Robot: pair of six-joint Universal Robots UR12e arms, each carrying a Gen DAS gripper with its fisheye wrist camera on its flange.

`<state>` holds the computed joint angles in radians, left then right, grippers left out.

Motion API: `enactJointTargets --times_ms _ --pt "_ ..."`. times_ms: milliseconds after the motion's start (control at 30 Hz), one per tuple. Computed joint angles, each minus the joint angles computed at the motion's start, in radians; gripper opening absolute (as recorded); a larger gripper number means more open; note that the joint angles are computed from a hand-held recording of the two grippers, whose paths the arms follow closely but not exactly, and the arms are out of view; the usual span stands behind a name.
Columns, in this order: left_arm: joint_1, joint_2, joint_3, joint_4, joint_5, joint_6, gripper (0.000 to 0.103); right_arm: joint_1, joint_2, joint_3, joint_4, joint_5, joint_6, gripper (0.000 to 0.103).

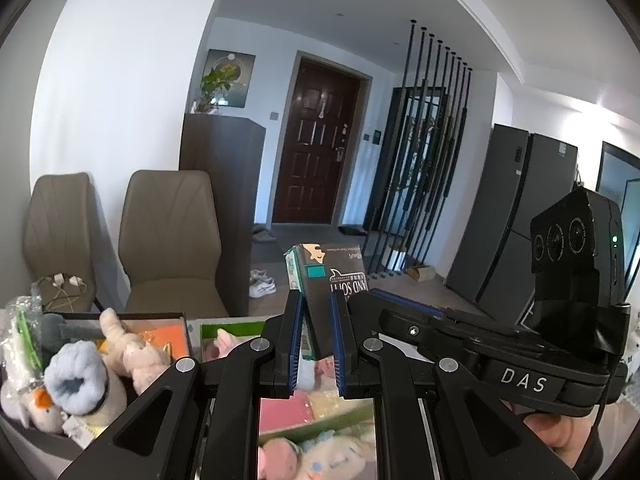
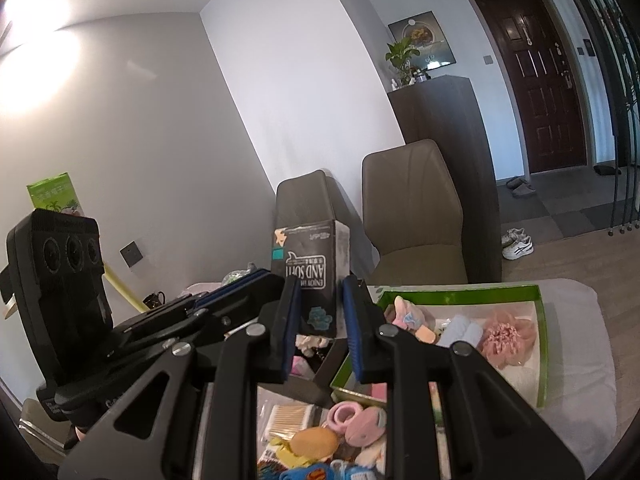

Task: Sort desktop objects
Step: 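Lift the tissue box with the left gripper and carry it toward the green box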

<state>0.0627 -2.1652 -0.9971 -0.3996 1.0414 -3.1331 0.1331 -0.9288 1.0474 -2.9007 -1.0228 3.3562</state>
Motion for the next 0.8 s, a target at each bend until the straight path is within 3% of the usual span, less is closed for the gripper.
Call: enactJointTargets --times_ms 133,300,800 --pt "0.005 -0.039 0.042 -0.004 -0.012 -0.02 0.012 0.002 0.038 -0.064 0.062 -0.007 -0.017 0.022" --pt "0.005 -0.081 0.102 -0.074 0.008 -0.02 0.012 0.005 0.086 -0.133 0.141 0.004 -0.026 0.022" --pt "0.002 -0.139 0.173 -0.225 0.051 -0.026 0.012 0.016 0.168 -0.244 0.287 -0.016 -0.025 0.022"
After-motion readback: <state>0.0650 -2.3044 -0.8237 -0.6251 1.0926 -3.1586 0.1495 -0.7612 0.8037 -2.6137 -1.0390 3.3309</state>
